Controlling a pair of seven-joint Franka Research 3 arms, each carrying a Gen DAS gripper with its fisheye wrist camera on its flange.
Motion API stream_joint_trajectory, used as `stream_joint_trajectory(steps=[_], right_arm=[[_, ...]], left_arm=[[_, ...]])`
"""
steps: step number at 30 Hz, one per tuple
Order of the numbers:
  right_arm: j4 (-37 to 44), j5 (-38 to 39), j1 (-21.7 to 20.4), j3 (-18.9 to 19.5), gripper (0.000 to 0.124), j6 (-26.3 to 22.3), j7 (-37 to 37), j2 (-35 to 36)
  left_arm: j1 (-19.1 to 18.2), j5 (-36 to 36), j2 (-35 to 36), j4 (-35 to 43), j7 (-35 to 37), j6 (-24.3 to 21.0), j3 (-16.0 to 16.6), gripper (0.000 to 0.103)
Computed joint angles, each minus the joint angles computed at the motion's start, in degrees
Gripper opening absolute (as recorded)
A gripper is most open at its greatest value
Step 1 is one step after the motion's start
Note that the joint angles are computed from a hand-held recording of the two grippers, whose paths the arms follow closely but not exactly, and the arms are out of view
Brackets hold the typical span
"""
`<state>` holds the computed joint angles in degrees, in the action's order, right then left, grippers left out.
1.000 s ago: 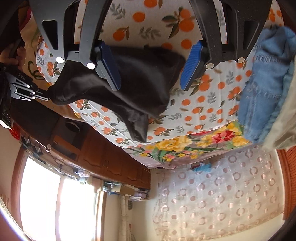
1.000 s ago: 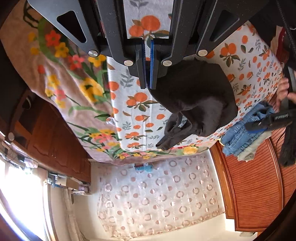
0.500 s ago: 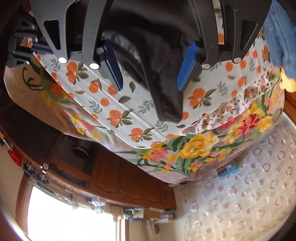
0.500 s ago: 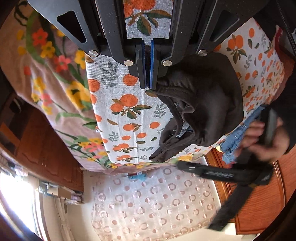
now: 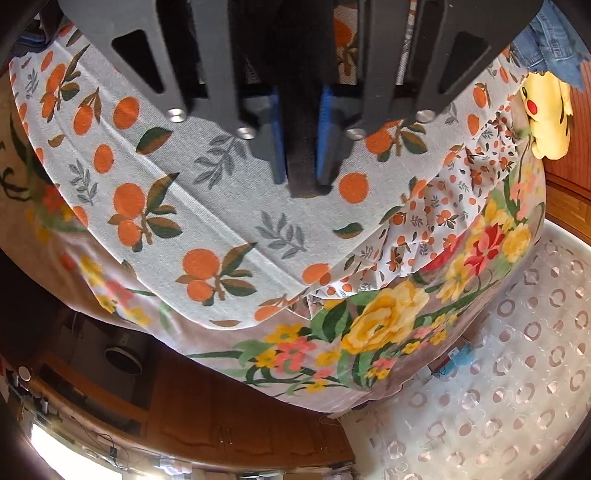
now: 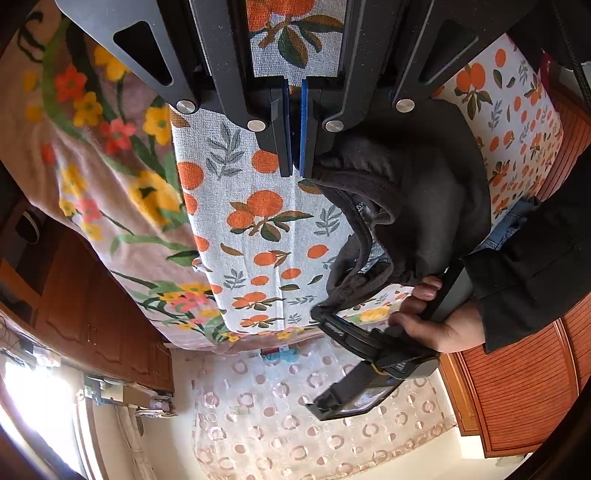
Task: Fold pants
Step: 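Lift the black pants with both grippers and shake them open in the air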
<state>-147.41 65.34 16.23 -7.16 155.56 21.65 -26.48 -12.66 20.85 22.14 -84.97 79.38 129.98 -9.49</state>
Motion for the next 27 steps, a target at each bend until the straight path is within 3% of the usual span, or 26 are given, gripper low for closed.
stream_joint_trajectory(steps=[7,14,20,27], right_arm=[[-0.8,-0.1,0.3,1.1,0.003,4.3,0.7,-1.4],[1.7,-1.7,2.0,-0.9,0.003,8.5,0.5,-6.3],[14.1,-5.7,4.1,-1.6,0.003,9.0,3.1,0.7],[32.7,-13.7,2.2,3.2,0.003,9.8,10.0,13.4]], left_arm=[[3.4,-1.2,-11.8,-12.4,-3.2,10.9,0.5,0.012],[7.4,-4.7,-25.5,-21.6,-3.0,18.7,1.7,0.012],[10.4,-6.1,-30.6,-21.9,-2.2,21.1,3.4,0.012],[13.4,-7.8,-29.8,-16.3,-2.8,23.0,5.1,0.012]])
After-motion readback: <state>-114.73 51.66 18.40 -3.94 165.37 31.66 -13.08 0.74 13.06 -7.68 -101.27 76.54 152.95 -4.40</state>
